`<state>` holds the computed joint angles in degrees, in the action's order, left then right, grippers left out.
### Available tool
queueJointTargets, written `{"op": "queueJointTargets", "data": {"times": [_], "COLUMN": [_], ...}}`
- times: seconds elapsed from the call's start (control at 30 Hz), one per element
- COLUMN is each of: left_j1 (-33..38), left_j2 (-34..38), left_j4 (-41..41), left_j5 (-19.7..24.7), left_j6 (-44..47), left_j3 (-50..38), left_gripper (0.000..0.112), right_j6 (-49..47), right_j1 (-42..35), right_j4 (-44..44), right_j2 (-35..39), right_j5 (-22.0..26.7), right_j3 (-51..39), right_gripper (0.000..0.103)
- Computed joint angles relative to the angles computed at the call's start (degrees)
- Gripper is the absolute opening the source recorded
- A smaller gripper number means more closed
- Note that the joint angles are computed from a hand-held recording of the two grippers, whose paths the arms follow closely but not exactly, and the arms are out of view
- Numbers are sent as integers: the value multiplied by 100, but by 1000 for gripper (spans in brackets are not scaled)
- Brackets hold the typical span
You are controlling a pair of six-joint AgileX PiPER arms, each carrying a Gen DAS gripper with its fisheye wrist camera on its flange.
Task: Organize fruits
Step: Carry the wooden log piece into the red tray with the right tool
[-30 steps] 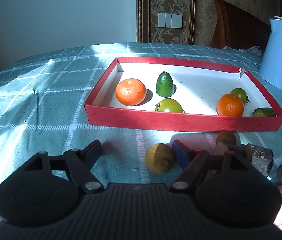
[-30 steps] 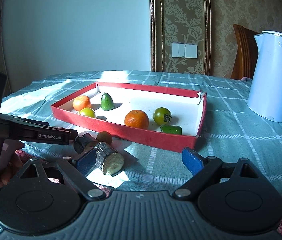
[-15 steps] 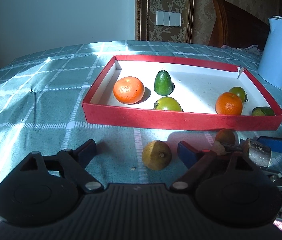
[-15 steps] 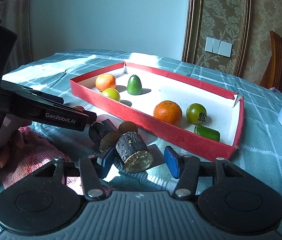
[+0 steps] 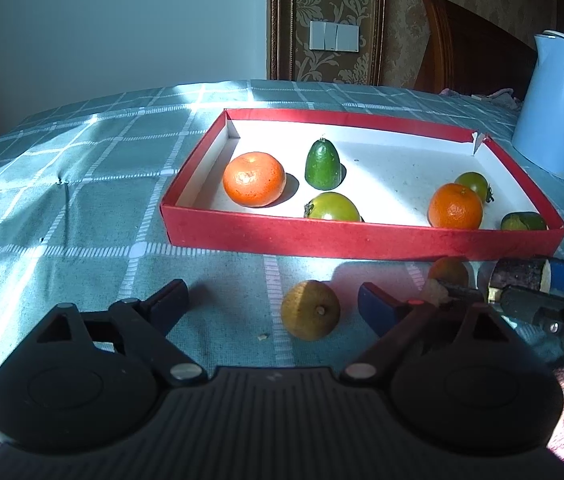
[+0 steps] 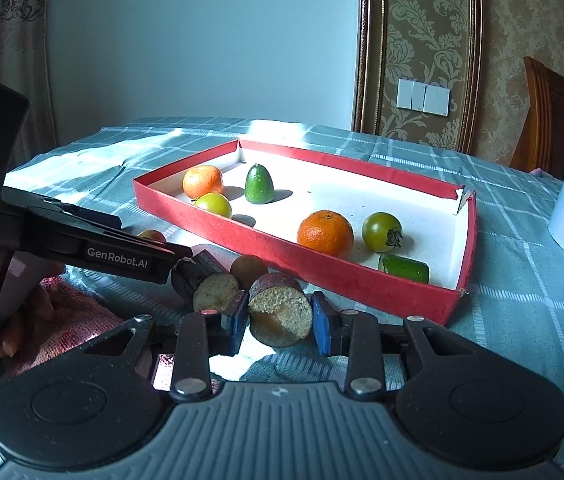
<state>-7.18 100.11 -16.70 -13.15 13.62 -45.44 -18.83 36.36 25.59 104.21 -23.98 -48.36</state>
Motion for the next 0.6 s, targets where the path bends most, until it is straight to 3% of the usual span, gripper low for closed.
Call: {"op": "queueJointTargets", "data": {"times": [0.17,0.37,0.6], "left_j1": [6,13,19], "left_j2": [0,-1,6], "left_j4": [23,177,206], "left_j5": [3,38,40], "left_j6": [-19,-135,-160], "left_j3": [-1,-6,-14], "left_gripper": [91,94,94], "right_j6": [-884,-1320,-2568], "right_j1": [13,-67,-116], "right_j4": [828,1088,1977], "right_j2": [-83,-147,376], "right_j5": [-110,-142,94], "right_j3": [-103,-326,-1379], "right_gripper": [32,32,32]}}
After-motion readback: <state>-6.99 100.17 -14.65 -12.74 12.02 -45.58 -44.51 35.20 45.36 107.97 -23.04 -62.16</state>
